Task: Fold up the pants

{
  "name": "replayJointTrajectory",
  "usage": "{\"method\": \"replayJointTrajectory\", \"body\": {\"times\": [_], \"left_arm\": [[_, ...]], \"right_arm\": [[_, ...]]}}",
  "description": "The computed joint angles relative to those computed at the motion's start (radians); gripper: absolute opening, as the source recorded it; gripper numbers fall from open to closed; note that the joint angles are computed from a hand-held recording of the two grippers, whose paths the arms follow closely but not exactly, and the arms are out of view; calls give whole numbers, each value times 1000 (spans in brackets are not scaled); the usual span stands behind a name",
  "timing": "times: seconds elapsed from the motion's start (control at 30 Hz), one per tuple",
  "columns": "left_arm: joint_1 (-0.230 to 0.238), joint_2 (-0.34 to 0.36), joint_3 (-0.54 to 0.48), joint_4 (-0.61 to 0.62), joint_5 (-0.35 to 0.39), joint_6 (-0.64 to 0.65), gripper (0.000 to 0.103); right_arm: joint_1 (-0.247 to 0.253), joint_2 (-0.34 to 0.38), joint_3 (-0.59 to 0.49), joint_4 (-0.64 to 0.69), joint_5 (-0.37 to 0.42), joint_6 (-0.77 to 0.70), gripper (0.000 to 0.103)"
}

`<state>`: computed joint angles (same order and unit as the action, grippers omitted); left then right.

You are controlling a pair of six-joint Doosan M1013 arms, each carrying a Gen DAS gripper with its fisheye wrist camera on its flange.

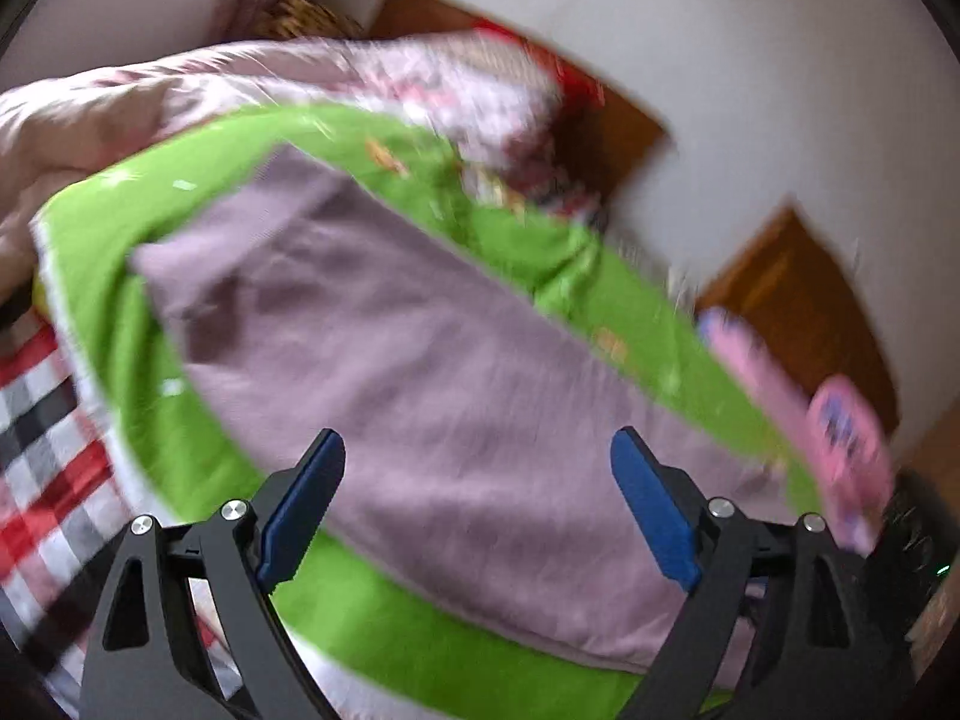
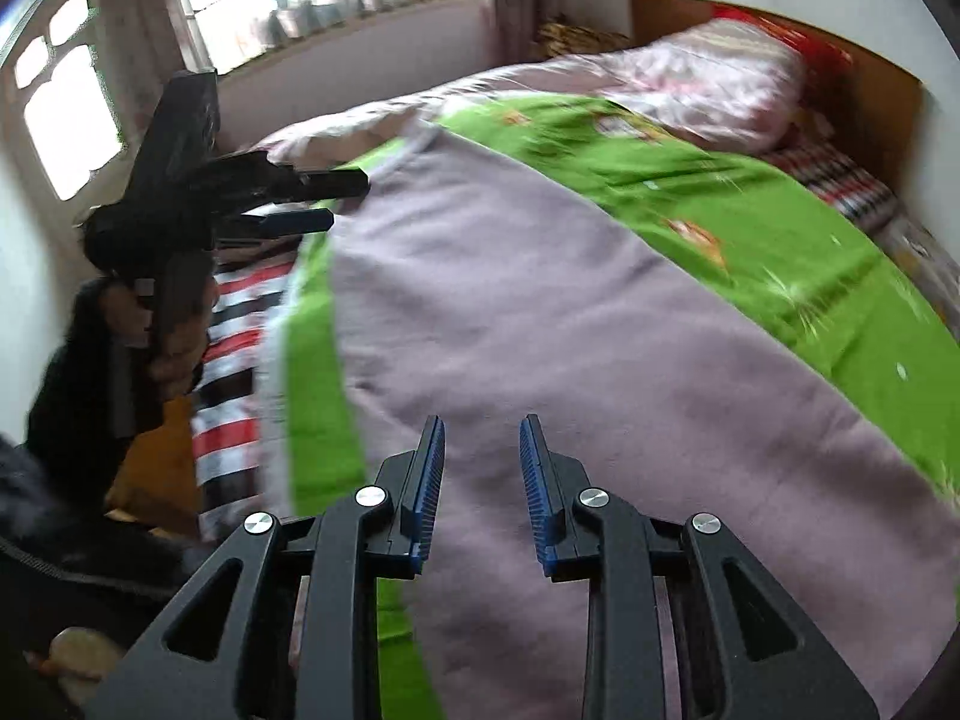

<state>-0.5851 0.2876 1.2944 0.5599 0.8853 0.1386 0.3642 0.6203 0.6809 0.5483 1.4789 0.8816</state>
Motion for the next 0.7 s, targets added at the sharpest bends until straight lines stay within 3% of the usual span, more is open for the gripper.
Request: {"method": "replayJointTrajectory", "body": {"times": [0.07, 0.13, 0.2, 0.23, 0.4, 0.5, 0.6, 0.67, 0.7], "left_arm": [[16, 57, -72, -111, 107, 118, 90], [13, 73, -81, -132, 138, 168, 90], [2, 83, -91, -113, 175, 200, 90], [0, 93, -106, -110, 197, 210, 90], [3, 90, -97, -114, 207, 207, 94], [1, 103, -119, -111, 235, 238, 96], [3, 116, -165, -132, 299, 251, 96], [6, 112, -179, -127, 262, 258, 96], [5, 122, -208, -105, 254, 289, 98]], "right_arm": [[12, -7, 21, -26, 18, -17, 26], [23, -26, 61, -51, 46, -92, 28], [29, -85, 160, -78, -36, -202, 30], [29, -88, 160, -89, -22, -201, 31], [8, -101, 157, -66, -63, -162, 31], [-3, -89, 156, -72, -12, -151, 33], [-25, -58, 87, -47, 92, -120, 33], [-38, -49, 51, -38, 58, -113, 41], [-48, -35, 19, -32, 20, -83, 56]]}}
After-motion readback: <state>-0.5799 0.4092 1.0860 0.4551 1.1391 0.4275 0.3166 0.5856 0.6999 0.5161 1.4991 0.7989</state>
